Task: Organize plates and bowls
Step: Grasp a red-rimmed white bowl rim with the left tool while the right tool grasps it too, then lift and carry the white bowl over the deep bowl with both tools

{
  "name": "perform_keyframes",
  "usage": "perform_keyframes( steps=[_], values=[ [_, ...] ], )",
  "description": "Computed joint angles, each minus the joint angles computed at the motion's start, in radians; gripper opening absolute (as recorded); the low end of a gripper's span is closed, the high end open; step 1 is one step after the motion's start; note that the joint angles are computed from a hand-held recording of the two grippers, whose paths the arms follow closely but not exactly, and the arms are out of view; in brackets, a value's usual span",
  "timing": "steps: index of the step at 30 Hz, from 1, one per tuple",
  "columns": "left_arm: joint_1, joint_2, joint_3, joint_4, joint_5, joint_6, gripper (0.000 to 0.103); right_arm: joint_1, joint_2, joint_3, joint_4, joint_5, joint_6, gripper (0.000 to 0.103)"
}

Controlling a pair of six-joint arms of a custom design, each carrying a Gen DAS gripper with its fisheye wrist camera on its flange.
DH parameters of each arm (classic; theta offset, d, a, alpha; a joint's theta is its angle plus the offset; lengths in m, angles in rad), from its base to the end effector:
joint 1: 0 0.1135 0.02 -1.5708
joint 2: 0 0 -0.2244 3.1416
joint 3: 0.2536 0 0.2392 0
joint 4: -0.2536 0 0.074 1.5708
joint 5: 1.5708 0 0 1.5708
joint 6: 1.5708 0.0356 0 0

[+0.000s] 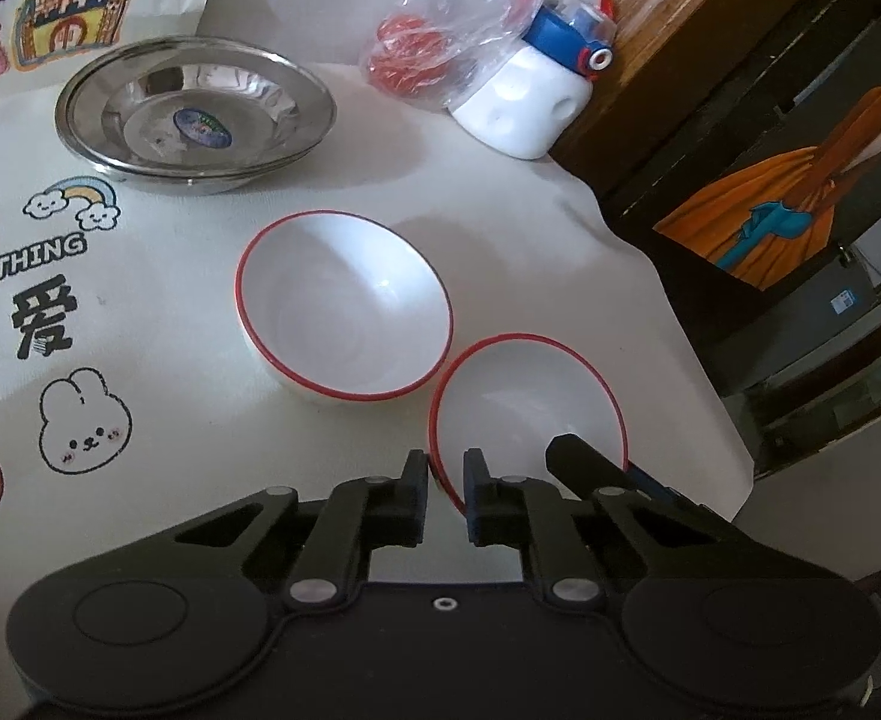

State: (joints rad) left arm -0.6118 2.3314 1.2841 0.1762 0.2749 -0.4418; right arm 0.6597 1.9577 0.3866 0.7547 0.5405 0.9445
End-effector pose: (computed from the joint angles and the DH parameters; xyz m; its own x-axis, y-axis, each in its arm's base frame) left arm 0.3318 -0.2446 0.0227 -0.8637 0.1033 -0.4934 0.3613 0.8093 -0.4631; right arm 0.1979 0.1303 0.0136 -0.5377 0.4622 -0.7052 0.3217 0.8856 0.3351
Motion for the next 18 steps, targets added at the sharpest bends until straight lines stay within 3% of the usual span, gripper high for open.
perform_keyframes(
  steps=[10, 18],
  values=[
    [-0.002, -0.076, -0.135, 0.073, -0.016, 0.016, 0.009, 0.134, -0.090, 0.005, -0.163, 0.107, 0.149, 0.012],
    [0.049, -0.225, -0.321, 0.163, 0.031, 0.037, 0.009, 0.271, -0.211, 0.110, -0.445, 0.226, 0.222, 0.012]
  ],
)
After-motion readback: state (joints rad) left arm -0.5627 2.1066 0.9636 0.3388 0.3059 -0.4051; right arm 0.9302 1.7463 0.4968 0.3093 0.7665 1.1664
